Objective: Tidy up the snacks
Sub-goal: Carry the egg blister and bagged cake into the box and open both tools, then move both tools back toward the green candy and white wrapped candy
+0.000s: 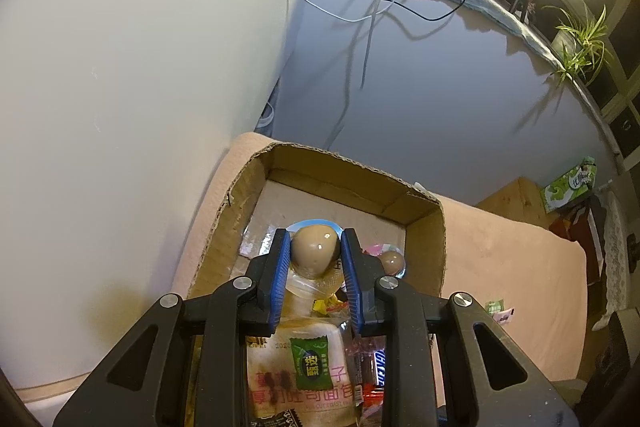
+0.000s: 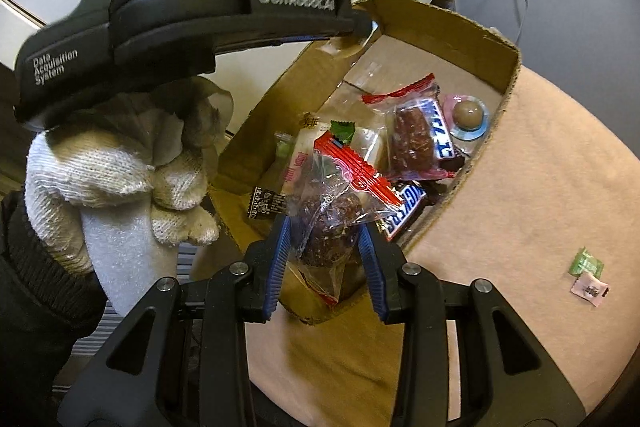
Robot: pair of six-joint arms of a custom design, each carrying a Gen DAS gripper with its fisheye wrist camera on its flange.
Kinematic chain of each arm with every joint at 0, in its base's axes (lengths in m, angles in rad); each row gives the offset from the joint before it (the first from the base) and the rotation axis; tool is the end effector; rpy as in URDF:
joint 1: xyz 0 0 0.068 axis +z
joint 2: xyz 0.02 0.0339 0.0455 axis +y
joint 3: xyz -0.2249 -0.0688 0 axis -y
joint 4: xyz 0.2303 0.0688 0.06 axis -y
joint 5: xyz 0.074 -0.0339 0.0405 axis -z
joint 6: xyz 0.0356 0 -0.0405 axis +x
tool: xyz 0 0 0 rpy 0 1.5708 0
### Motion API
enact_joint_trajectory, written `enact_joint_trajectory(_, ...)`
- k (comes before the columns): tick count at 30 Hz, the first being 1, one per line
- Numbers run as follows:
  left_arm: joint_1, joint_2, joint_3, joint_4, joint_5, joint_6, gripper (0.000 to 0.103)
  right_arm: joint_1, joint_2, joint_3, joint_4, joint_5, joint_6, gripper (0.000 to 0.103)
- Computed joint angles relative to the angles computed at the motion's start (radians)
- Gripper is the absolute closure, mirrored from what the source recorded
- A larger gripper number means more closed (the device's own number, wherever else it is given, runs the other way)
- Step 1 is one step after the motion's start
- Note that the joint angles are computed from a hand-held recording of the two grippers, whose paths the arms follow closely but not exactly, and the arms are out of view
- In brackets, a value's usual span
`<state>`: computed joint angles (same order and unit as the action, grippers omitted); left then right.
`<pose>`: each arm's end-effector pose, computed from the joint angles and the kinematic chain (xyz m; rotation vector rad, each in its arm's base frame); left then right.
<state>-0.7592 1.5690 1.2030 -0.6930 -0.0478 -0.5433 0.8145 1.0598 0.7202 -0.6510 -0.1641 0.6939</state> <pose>0.2259 -0.2120 0.2165 0.2722 2.6678 -0.3743 0.1378 0.1545 0.1983 -0.2321 2.7285 0.7236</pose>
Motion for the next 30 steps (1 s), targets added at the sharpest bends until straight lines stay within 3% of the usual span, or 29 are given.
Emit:
enact_joint_trajectory(14, 0.002, 0.001, 0.017, -0.007, -0.006, 0.004, 0.078, -0.008, 0.019, -0.013, 0.028, 0.009, -0.008, 0.056)
enact_joint_trajectory(23, -0.043, 0.003, 0.036, -0.019, -0.031, -0.007, 0.078, -0.078, -0.077, -0.047, -0.036, 0.004, -0.062, 0.056)
enact_joint_trajectory(30, -0.117, 0.014, 0.059, -0.016, -0.045, -0.022, 0.078, -0.258, -0.242, -0.127, -0.153, -0.045, -0.168, 0.056)
